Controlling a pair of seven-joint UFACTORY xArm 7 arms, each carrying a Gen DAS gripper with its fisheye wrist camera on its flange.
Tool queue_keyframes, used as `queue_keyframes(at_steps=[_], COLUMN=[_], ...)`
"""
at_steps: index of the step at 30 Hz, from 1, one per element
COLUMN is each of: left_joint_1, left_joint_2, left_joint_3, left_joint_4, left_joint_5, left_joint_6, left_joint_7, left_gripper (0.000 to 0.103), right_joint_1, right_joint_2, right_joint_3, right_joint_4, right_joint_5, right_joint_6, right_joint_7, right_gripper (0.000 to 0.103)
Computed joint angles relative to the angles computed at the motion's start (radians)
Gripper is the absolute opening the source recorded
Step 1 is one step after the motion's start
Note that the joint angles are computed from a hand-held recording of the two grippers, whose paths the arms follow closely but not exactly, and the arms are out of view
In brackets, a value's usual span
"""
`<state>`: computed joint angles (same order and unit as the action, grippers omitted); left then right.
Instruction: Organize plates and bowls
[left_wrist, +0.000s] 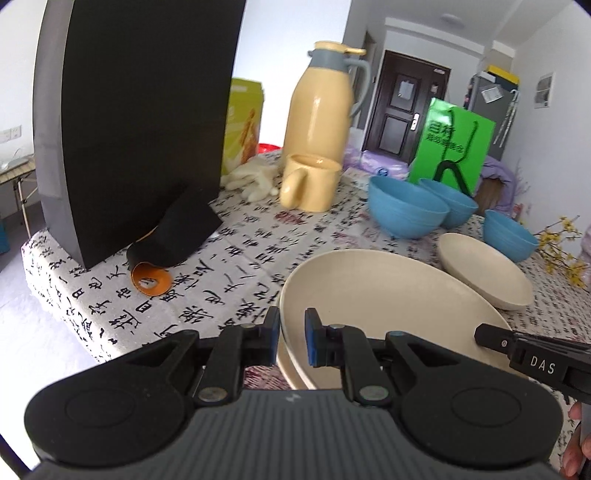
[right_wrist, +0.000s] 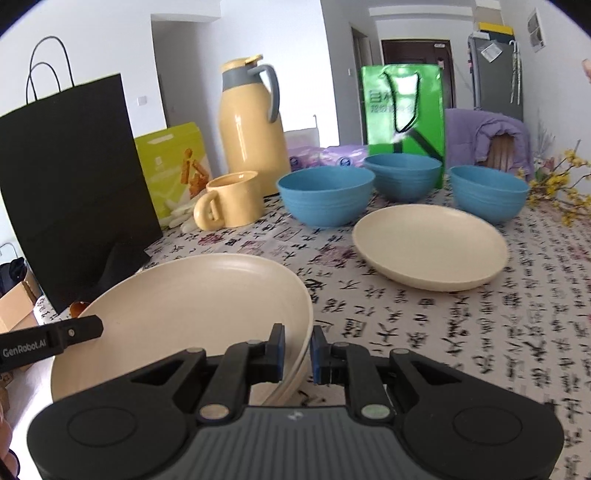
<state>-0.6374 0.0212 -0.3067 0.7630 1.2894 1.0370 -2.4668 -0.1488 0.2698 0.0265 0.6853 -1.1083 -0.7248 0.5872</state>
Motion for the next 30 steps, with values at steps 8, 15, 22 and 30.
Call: queue_keyframes(at_steps=[8,15,22,30], left_joint_1=[0.042,0.048,0.030,-0.020], left_joint_2=[0.014,0.019,0.012,-0.010], left_joint_3=[0.031,0.034,0.021,-0.023], left_joint_4=[-0.019,-0.021,-0.019,0.000], left_joint_5=[0.040,0.064,0.046,0.042], left_joint_6=[-0.097,-0.103,-0.062,0.029], left_joint_7=[-0.016,-0.019,-0.008,0.046], left_gripper=[0.014,0.015,0.040,0.055], right_joint_1=[0.064,0.137,0.123,0.041], right_joint_2=[0.039,0.034,0.018,-0.037], right_joint_3=[0.028,0.036,0.057,0.026], right_joint_4=[0.002,-0.064,-0.092,-0.136], right_joint_5=[0.200,0.444,0.476,0.332], right_joint_6=[0.039,0.005,-0.017,-0.095], right_joint_7=[-0.186,-0.490,-0.555,-0.439], right_gripper=[0.016,0.036,0.045,0.061])
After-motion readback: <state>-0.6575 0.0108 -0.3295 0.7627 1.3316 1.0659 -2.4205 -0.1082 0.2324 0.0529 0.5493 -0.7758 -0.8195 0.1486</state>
